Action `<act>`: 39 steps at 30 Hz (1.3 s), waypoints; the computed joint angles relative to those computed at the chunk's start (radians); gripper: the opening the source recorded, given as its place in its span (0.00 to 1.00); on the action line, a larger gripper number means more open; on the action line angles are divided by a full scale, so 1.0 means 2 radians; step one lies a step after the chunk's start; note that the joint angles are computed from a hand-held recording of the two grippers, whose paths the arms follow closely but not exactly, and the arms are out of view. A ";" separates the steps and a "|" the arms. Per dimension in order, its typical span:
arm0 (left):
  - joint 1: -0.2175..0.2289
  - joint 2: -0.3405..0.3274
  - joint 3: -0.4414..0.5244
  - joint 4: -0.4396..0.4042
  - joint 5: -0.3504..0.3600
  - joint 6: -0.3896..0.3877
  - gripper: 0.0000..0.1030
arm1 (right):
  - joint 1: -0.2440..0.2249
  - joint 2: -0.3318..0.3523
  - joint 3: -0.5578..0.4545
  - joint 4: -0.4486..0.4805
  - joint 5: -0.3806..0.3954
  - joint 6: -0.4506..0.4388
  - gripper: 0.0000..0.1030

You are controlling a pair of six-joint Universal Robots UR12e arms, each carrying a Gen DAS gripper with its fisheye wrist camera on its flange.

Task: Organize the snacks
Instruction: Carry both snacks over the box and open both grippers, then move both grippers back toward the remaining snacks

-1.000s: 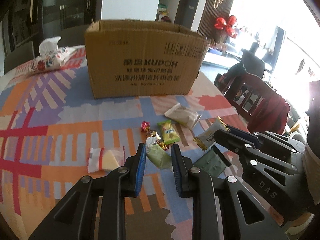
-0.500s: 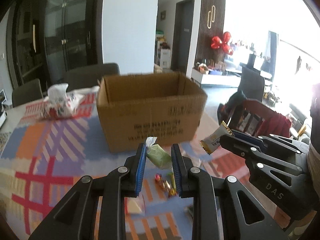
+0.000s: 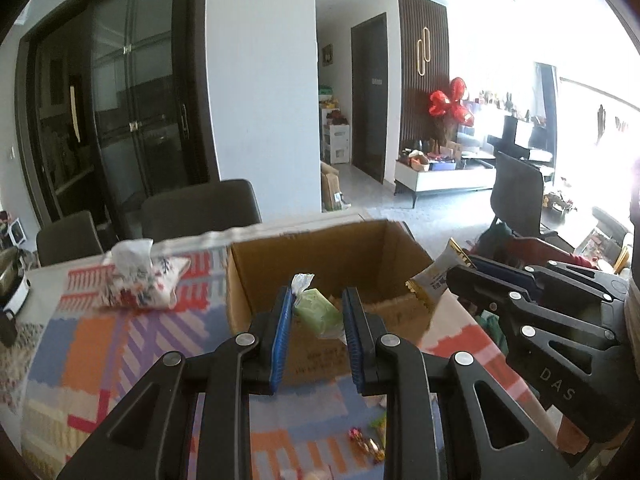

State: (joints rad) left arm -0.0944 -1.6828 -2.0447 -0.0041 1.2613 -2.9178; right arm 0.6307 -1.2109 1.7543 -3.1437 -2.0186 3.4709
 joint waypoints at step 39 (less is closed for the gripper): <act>-0.005 -0.001 0.007 -0.013 0.073 0.019 0.62 | -0.013 0.014 -0.023 0.044 0.031 0.008 0.38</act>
